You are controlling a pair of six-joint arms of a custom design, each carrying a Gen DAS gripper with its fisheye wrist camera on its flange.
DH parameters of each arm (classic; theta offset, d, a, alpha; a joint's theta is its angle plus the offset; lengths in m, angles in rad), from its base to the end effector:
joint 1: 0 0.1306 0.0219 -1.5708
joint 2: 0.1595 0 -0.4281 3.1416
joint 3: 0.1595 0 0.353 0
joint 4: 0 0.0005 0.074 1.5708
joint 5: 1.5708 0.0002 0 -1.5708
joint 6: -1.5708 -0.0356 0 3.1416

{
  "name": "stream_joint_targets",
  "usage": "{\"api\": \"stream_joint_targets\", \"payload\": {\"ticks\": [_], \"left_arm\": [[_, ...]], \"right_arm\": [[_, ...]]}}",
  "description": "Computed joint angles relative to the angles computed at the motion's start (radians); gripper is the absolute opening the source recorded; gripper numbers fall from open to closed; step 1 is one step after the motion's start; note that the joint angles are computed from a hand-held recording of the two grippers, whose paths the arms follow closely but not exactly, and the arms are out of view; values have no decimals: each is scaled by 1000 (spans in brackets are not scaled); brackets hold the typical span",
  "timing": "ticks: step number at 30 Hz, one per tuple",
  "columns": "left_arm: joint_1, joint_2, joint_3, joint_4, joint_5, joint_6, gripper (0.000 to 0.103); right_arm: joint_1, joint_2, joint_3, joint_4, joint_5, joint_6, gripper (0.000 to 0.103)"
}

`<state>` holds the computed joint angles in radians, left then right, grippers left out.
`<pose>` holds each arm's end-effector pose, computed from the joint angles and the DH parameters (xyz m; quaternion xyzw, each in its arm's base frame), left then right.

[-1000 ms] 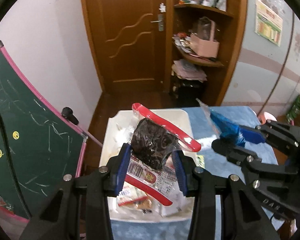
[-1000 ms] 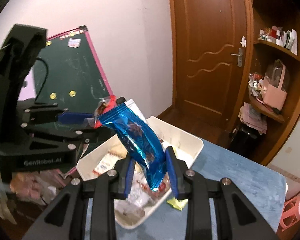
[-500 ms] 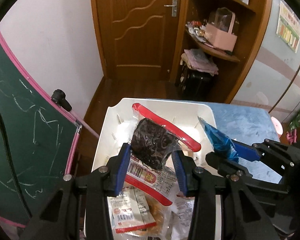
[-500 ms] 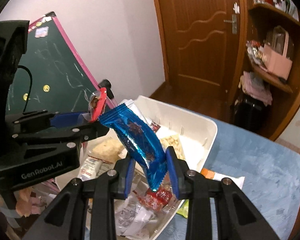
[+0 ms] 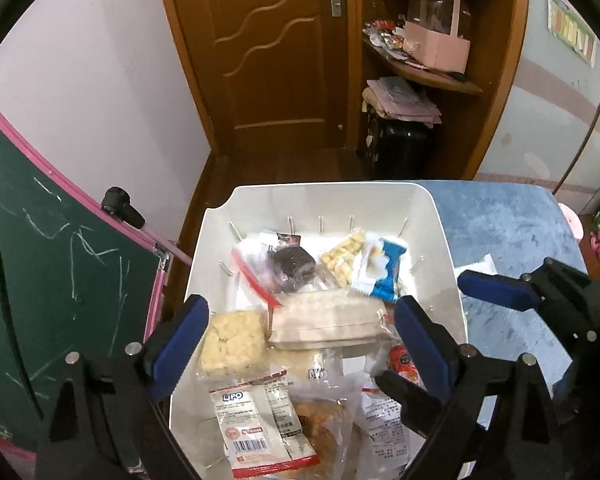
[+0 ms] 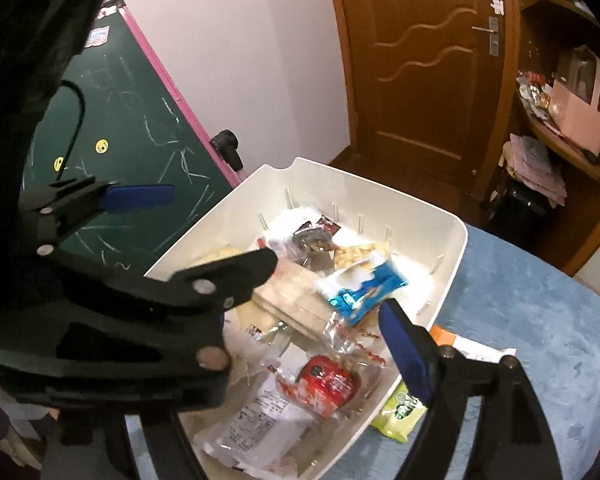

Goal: Organize snacks
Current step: 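Carry the dark candy bag and blue wrapper into the white tray and release, then move both tools back toward the orange bar and green biscuit packet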

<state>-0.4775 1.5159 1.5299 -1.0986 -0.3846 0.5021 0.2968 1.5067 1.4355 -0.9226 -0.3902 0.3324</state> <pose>0.4228 -0.2043 0.4666 -0.0577 0.9521 0.0525 0.2958 0.4485 0.1508 0.4419 -0.3435 0.8773 0.1808 0.2824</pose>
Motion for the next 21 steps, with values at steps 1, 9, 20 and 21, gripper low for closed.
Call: {"api": "stream_joint_targets", "payload": {"ticks": [1,9,20,21], "left_arm": [[-4,1,3,-1,-6,1,93],[-26,0,24,-23,-10,19,93],[-111,5,109,-125,-69,51,93],[-122,6,120,-135,-75,55,93]], "right_arm": [[-1,-8,-6,7,6,12,81],[-46,-43,-22,-9,-25,50,81],[-161,-94,-18,-51,-90,71,80],[-173,-99,-18,-51,-93,73,80]]}}
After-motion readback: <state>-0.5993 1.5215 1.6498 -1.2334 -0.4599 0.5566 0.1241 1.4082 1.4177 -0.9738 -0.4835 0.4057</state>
